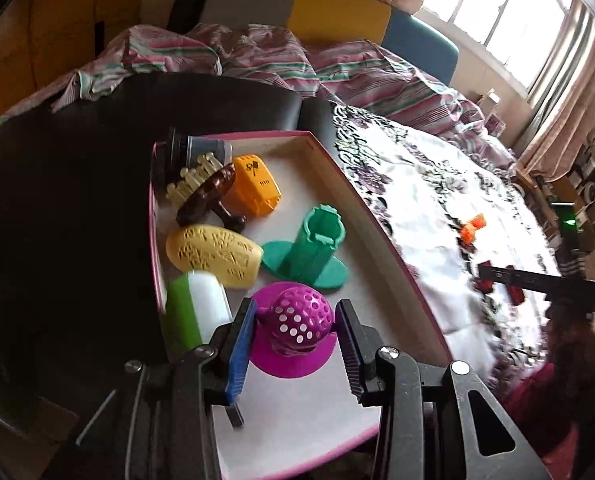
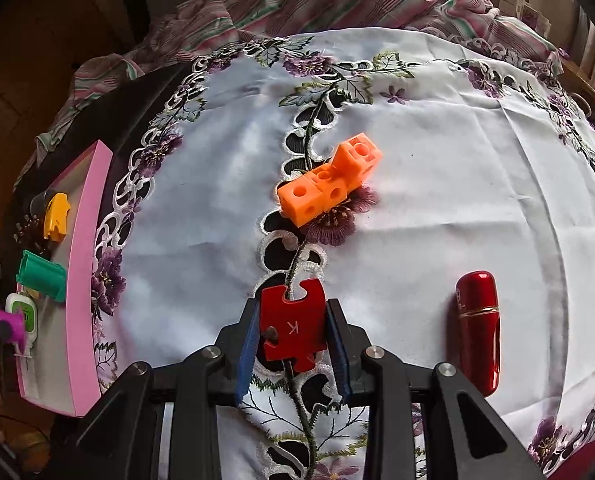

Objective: Organize rigid objects
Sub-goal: 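Carry the magenta cup into the tray and open the left tool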

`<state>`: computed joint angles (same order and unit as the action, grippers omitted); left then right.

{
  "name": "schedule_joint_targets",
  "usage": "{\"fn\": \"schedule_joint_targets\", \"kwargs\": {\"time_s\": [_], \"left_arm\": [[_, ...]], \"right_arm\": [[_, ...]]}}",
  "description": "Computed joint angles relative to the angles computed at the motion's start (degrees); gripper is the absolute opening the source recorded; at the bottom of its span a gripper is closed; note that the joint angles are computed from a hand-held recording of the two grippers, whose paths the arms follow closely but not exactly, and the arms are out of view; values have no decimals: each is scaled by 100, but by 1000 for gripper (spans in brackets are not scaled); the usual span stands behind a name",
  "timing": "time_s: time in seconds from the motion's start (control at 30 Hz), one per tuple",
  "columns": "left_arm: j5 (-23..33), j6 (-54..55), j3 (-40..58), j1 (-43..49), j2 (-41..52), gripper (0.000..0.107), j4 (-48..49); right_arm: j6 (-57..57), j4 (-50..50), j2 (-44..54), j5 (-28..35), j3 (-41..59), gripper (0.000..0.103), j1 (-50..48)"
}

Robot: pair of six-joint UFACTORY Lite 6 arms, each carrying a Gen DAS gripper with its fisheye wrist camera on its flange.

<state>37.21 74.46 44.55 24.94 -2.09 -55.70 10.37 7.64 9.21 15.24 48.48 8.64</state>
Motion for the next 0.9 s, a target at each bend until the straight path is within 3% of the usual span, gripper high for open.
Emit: {"fn": "schedule_joint_targets", "kwargs": {"time_s": [0.2, 0.43, 0.6, 0.73, 0.9], "left_arm": [[-490, 85, 62, -395, 318, 41, -109], [-1252, 905, -171, -860, 326, 41, -794], [-457, 761, -73, -464, 273, 41, -735], [533, 1103, -84, 227, -19, 41, -814], [668, 1201, -160, 214, 53, 41, -709]], "right_arm": [[-134, 126, -34, -10, -17, 32, -45], [-81, 64, -46, -13, -9, 32, -38], [-123, 123, -100, -6, -36, 32, -89], [-183, 189, -135, -8, -46, 32, -85], [-242, 241, -194, -16, -71, 32, -72]]}}
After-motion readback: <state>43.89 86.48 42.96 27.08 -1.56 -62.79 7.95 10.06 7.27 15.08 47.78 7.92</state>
